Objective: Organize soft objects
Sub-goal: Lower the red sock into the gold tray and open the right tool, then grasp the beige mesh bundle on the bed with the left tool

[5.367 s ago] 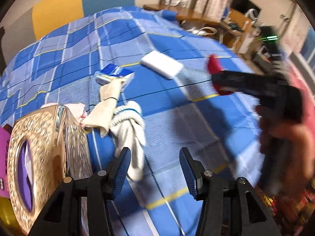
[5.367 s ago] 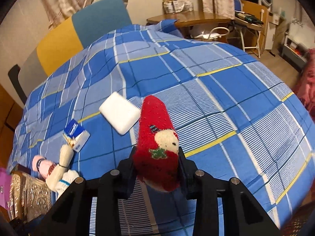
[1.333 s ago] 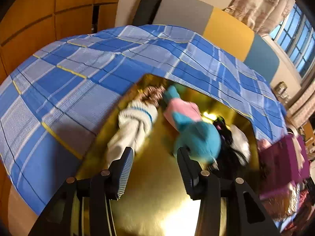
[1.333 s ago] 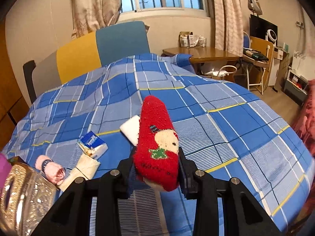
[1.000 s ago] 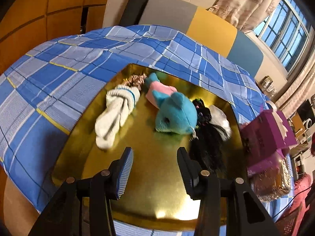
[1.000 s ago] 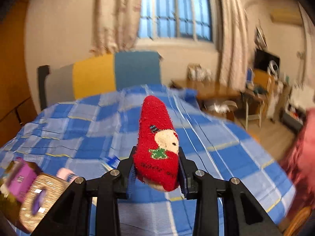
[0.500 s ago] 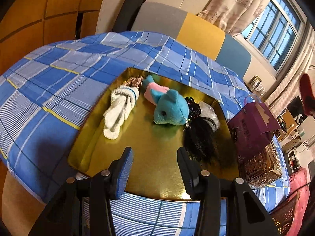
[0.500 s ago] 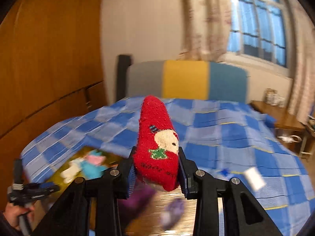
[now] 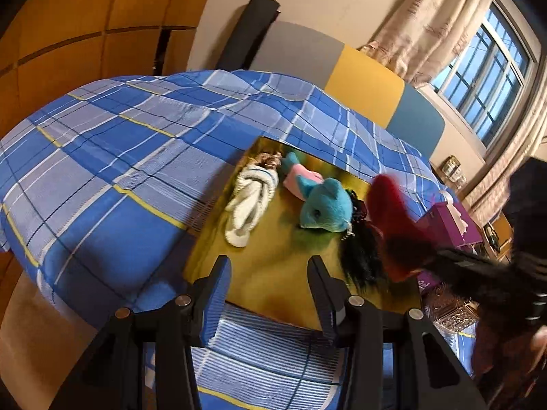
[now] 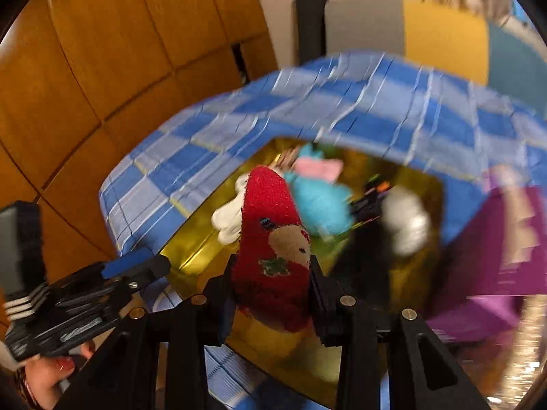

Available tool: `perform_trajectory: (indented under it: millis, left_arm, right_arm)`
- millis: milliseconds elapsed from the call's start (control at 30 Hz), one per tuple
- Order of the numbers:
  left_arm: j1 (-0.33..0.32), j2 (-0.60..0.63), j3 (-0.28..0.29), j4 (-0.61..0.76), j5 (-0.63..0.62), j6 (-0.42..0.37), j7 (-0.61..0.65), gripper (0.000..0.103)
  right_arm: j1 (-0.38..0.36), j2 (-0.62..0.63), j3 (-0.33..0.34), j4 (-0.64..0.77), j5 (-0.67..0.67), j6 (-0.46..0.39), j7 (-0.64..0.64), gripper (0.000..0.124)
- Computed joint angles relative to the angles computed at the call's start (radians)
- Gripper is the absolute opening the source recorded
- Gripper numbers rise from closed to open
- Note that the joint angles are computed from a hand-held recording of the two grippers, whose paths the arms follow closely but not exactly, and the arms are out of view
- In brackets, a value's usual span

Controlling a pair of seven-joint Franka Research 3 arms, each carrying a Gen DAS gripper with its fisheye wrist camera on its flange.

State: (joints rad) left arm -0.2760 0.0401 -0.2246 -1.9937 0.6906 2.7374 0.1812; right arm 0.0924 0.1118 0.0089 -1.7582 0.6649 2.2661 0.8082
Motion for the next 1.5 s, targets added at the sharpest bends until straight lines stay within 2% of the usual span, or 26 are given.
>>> perform_trajectory:
  millis: [167,467,567,700,833,1067,1333,1500]
  left_arm:
    - [0.012,-0.034,0.003,-0.042,0.004,0.008,-0.028,0.047]
    - [0.037,-0.074,-0.009,-0.098,-0.015,0.025,-0.039,0.047]
    - [0.042,-0.077,-0.010,-0.107,-0.036,0.027,-0.028,0.047]
    - [0.046,-0.085,-0.014,-0.118,-0.042,0.026,-0.033,0.047]
    - [0.047,-0.081,-0.018,-0.116,-0.039,0.021,-0.043,0.047]
    - [0.031,-0.055,-0.022,-0.094,-0.060,0.028,-0.023,0.047]
    - [0.010,-0.042,-0.023,-0.078,-0.063,0.030,-0.017,0.047]
    - [-0.007,-0.022,-0.027,-0.051,-0.046,0.041,-0.015,0.047]
  right_arm:
    - [0.029,0.126,0.019,0.120,-0.068,-0.080,0.149,0.037]
    - [0.081,0.264,0.026,0.251,-0.227,-0.013,0.358,0.037]
    - [0.094,0.301,0.026,0.287,-0.271,0.014,0.412,0.041]
    - [0.078,0.330,0.045,0.326,-0.259,-0.007,0.421,0.049]
    - [0.055,0.254,0.062,0.234,-0.210,0.035,0.344,0.059]
    - [0.032,0.115,0.056,0.079,-0.114,0.051,0.230,0.060]
    - [0.037,-0.060,0.025,-0.084,-0.047,0.132,0.059,0.061]
    - [0.033,-0.175,-0.016,-0.165,0.015,0.192,-0.049,0.062]
